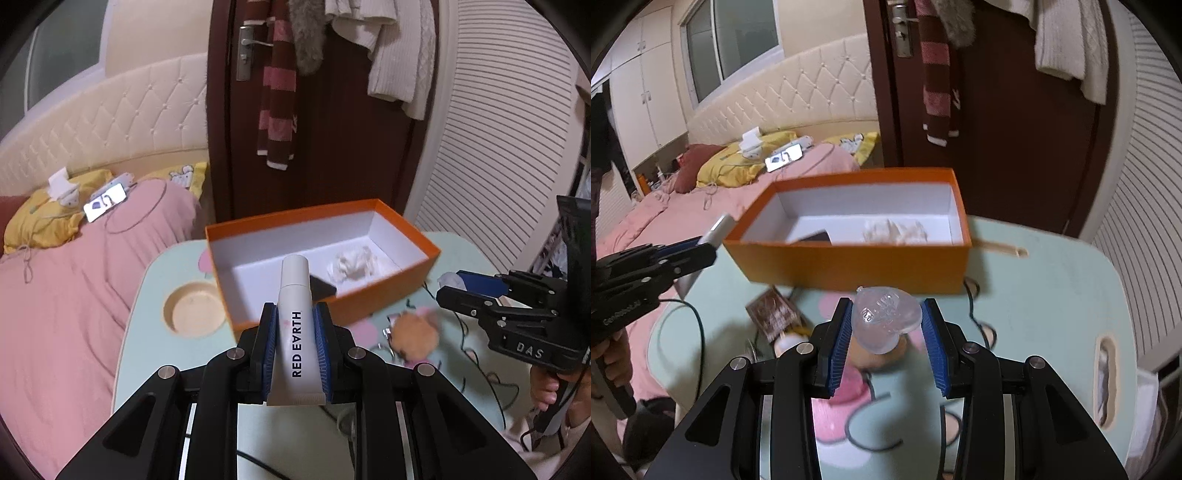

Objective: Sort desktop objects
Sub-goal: 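Carry the tube into the box with the left tool while the right tool drops the glass heart inside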

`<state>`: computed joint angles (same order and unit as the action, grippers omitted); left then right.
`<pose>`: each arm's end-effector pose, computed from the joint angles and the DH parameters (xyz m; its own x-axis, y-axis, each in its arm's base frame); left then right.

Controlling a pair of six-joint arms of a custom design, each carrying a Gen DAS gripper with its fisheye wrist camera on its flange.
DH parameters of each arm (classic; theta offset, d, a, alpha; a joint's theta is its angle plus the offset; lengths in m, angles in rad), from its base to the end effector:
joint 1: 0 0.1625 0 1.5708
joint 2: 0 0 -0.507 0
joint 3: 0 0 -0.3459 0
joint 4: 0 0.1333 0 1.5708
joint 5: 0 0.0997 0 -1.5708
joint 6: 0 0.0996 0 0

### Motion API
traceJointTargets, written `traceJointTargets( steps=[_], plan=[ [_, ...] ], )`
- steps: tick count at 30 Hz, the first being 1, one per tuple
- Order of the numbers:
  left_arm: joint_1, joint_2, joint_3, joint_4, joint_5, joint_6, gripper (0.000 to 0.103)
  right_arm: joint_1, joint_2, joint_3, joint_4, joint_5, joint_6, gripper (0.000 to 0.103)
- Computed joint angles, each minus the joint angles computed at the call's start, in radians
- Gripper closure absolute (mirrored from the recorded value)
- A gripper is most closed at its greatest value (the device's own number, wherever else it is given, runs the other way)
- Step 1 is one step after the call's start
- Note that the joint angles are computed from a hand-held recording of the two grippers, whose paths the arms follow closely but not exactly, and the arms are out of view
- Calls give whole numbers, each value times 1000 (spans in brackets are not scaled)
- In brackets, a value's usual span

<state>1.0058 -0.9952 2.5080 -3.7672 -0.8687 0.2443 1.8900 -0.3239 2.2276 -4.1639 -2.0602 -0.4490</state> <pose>-0.0587 -0.4617 0.2465 -0.7372 0.2208 -0.6386 0.6116 0.6198 -0.4917 0.2392 -0.4480 -0.0075 -0.7344 -0.3118 0.6029 -0.6226 0.6630 -0.4156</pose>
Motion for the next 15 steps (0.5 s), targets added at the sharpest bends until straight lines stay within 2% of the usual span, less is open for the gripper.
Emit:
traceJointTargets(
  steps=[10, 15],
  plan=[
    [50, 53, -179, 131, -4, 38, 85, 7, -23, -195, 233, 7, -27, 64],
    [79, 77, -241, 197, -8, 39, 85, -2, -12, -293, 363, -3, -11, 64]
  ],
)
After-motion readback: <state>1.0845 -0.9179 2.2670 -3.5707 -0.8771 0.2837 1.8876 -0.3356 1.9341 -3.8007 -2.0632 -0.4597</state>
